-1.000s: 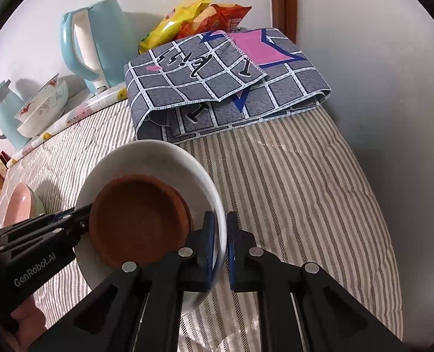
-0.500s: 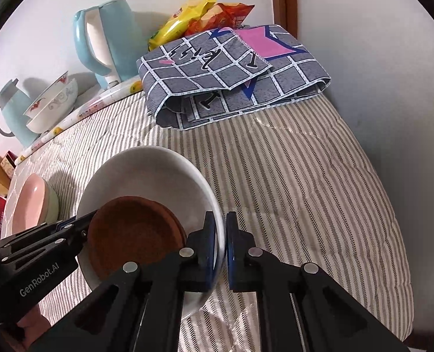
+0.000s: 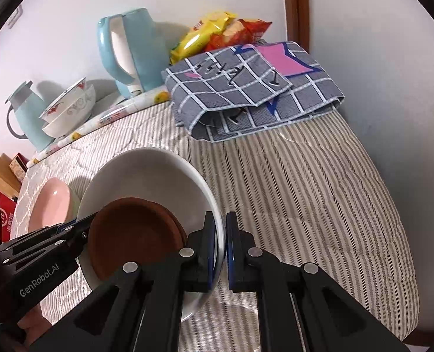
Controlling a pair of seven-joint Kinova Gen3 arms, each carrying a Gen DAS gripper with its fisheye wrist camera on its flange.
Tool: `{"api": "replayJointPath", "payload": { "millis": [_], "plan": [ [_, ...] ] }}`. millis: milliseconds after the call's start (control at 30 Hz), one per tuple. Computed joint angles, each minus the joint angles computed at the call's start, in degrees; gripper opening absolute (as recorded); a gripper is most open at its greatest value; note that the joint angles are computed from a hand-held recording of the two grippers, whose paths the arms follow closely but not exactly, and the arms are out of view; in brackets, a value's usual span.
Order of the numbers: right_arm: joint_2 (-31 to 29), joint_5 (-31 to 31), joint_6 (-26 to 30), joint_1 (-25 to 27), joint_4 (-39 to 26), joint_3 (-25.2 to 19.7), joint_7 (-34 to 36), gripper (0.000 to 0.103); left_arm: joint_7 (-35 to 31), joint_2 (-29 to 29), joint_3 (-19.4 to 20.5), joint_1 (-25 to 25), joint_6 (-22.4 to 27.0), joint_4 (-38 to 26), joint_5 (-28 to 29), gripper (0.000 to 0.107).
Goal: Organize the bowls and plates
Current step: 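Lift the white bowl and carry it over the pink plate stack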
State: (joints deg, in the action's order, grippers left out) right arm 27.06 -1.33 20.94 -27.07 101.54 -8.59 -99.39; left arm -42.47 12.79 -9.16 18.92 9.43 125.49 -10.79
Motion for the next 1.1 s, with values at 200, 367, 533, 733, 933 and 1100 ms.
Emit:
{"api": "replayJointPath", "payload": {
  "millis": [200,367,533,733,933,1100],
  "plan": [
    [-1.2,0.6,-0.5,-2.1,0.3,0.3,-1.0,0.007,3.1,-3.0,-2.8,1.8,0.0,2.2,-3.4,0.007],
    [-2.2,1.3,-0.8,-3.9,0.5,0.6,-2.5,0.007,7.7,-5.6,-3.8,2.0,0.1,4.2,-8.6,0.007],
    [-2.9,2.3,-1.0,-5.8,0.7,1.0,-4.2,0.007,12.3,-7.7,-2.4,0.0,0.3,5.8,-13.5,0.007],
    [-3.5,3.4,-0.8,-7.4,0.6,0.9,-5.8,0.007,14.4,-10.2,0.7,-4.5,0.1,8.0,-16.3,0.007],
    [-3.4,5.0,-0.4,-9.9,-0.3,1.4,-7.6,0.007,11.6,-12.3,4.0,-10.2,-0.5,9.9,-14.4,0.007],
    [-3.3,6.3,-0.4,-11.8,-1.1,1.8,-9.3,0.007,6.4,-14.6,5.8,-14.5,-0.1,10.9,-10.8,0.007]
  ]
}}
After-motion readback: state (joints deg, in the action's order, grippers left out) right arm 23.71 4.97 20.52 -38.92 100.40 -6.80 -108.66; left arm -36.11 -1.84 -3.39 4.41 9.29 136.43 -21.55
